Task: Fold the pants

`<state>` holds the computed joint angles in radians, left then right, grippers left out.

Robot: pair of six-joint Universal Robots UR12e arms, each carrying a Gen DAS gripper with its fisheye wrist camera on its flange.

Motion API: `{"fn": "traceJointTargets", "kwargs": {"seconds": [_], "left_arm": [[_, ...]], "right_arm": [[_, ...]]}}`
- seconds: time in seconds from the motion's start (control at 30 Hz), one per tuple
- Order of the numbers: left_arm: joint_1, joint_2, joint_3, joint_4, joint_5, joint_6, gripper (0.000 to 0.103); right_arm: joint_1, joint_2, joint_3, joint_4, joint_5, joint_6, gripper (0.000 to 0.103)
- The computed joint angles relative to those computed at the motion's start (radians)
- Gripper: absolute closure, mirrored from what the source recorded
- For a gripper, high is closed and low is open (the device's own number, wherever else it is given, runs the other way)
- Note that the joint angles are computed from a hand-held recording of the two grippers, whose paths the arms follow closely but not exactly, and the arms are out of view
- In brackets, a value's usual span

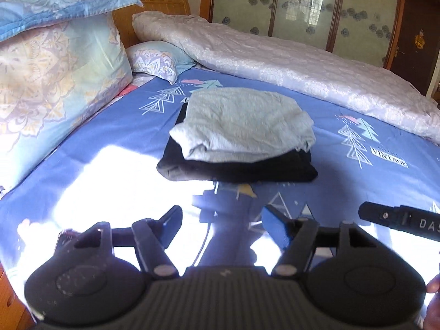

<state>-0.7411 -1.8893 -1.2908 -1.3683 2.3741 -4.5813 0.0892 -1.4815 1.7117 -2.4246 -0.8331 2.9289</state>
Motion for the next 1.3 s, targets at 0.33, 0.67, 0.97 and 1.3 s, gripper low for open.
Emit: {"fn": "traceJointTargets", "kwargs": {"seconds": [0.33,0.67,0.97,1.3], "left_arm": [[-0.126,-0.084,0.143,-0.290,0.085,-0.167,0.029],[-0.157,-0.135,0.185,-0.226,0.092,-0.046,0.028],[-0.164,-0.148,0.189,-0.197,0.074,-0.009,0.027],[-0.162,-0.152,0.188,-0.190,0.061,0.010,0.024]], "right_arm": [[-0.080,-0.171,0.174,0.042,0.006,-0.118,0.025],[-0.145,-0.262,0.273,-0.022,-0.018,-0.099,0.018],[-0.139,-0.273,0.298,-0.024,-0.057,-0.089,0.018],[-0.129,-0.279,0.307,-0.022,-0.067,-0.093,0.017]]}}
